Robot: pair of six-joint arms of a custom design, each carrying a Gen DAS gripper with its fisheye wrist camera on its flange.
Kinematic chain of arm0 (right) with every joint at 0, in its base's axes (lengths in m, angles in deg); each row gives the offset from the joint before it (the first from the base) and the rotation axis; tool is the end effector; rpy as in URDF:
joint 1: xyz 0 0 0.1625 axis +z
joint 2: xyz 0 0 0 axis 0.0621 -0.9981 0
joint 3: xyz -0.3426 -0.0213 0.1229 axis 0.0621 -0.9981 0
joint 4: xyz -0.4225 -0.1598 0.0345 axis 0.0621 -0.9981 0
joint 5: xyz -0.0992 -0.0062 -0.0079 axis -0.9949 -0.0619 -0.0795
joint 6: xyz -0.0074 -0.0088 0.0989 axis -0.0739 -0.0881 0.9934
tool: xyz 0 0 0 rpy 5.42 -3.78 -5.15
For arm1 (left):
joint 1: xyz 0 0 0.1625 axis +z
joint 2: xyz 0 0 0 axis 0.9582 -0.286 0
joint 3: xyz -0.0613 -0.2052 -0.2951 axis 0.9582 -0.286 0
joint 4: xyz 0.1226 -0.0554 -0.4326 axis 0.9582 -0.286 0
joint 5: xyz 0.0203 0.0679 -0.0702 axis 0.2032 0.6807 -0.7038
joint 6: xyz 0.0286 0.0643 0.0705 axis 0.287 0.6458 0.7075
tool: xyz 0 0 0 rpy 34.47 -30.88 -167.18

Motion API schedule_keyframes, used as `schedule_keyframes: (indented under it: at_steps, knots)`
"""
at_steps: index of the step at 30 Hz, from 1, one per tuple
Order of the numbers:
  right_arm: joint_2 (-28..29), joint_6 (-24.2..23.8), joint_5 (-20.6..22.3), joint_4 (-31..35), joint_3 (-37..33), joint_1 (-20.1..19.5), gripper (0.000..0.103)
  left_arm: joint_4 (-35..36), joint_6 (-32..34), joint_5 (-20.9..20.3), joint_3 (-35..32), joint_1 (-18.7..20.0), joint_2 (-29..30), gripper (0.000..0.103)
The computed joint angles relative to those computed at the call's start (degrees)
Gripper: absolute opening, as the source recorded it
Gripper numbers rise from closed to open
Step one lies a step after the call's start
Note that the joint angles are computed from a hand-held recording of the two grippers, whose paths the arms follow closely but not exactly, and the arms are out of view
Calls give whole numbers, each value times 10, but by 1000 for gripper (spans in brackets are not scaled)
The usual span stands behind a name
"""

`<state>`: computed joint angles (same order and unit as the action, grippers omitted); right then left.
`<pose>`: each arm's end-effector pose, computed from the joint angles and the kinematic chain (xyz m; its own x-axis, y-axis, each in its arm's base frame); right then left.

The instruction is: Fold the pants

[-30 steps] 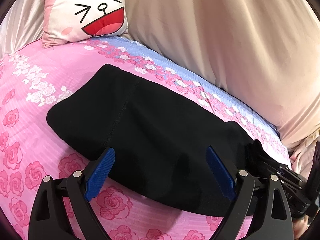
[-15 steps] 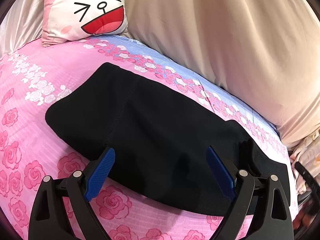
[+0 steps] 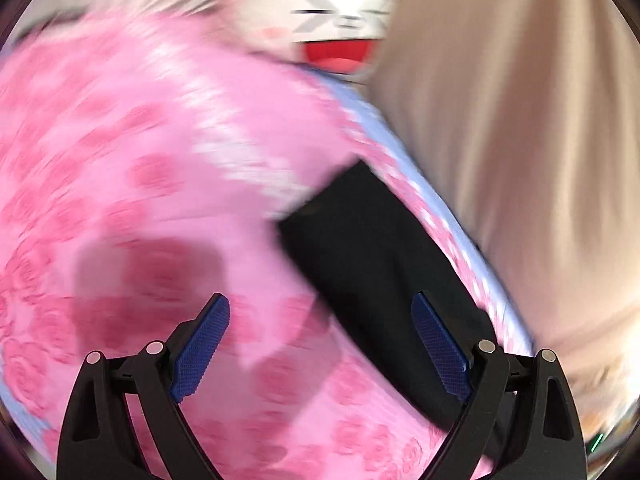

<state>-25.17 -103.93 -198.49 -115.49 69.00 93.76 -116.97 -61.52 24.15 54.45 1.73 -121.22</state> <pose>0.1845 -0.6989 0.2020 -0.8646 0.0765 0.4967 -0.4146 0.4500 -0.7910 0.0020 -0.7012 0.3616 -0.9381 -0.3431 -0.0469 -0.1628 0.5566 -0.8146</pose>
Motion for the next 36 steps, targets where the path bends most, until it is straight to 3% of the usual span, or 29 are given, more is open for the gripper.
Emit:
schedule_keyframes:
  at_steps: [4,5,6,8,10,12,15,16,17,18,19,20,22,26,31,33,36]
  knots:
    - [-15,8,66,-6,39,-15,63,2,-35,-36,-24,19,11,90]
    - [-16,10,77,-7,46,-18,63,10,-36,-68,-45,26,24,90]
    - [-19,11,84,-9,54,-19,63,25,-41,-91,-64,32,37,90]
    - [-22,11,94,-13,58,-21,65,29,-38,-94,-98,32,62,91]
    - [-24,18,101,-21,63,-24,76,60,-50,-125,-142,41,88,91]
    - [-30,29,113,-23,70,-29,76,70,-75,-175,-170,54,106,91]
    - [-39,57,129,-20,78,-39,76,53,-95,-211,-190,63,123,89]
    - [-40,66,131,-20,78,-41,76,49,-102,-224,-200,67,130,85]
    - [-40,72,134,-21,79,-43,76,46,-107,-233,-208,70,136,64]
    - [-42,81,139,-21,81,-46,76,55,-107,-242,-219,73,143,50]
    - [-42,87,137,-25,81,-47,77,73,-108,-244,-232,73,150,23]
    - [-43,91,139,-29,83,-48,76,84,-100,-234,-243,68,156,15]
    - [-44,98,142,-38,86,-50,77,67,-68,-180,-233,47,151,14]
    - [-44,111,139,-72,91,-52,77,28,86,-83,-224,-40,154,14]
    - [-62,172,156,-151,119,-71,77,58,244,-92,-236,-146,193,15]
    - [-84,217,177,-176,145,-88,78,95,274,-114,-241,-175,216,16]
    - [-120,249,184,-166,175,-111,83,167,292,-138,-239,-203,256,18]
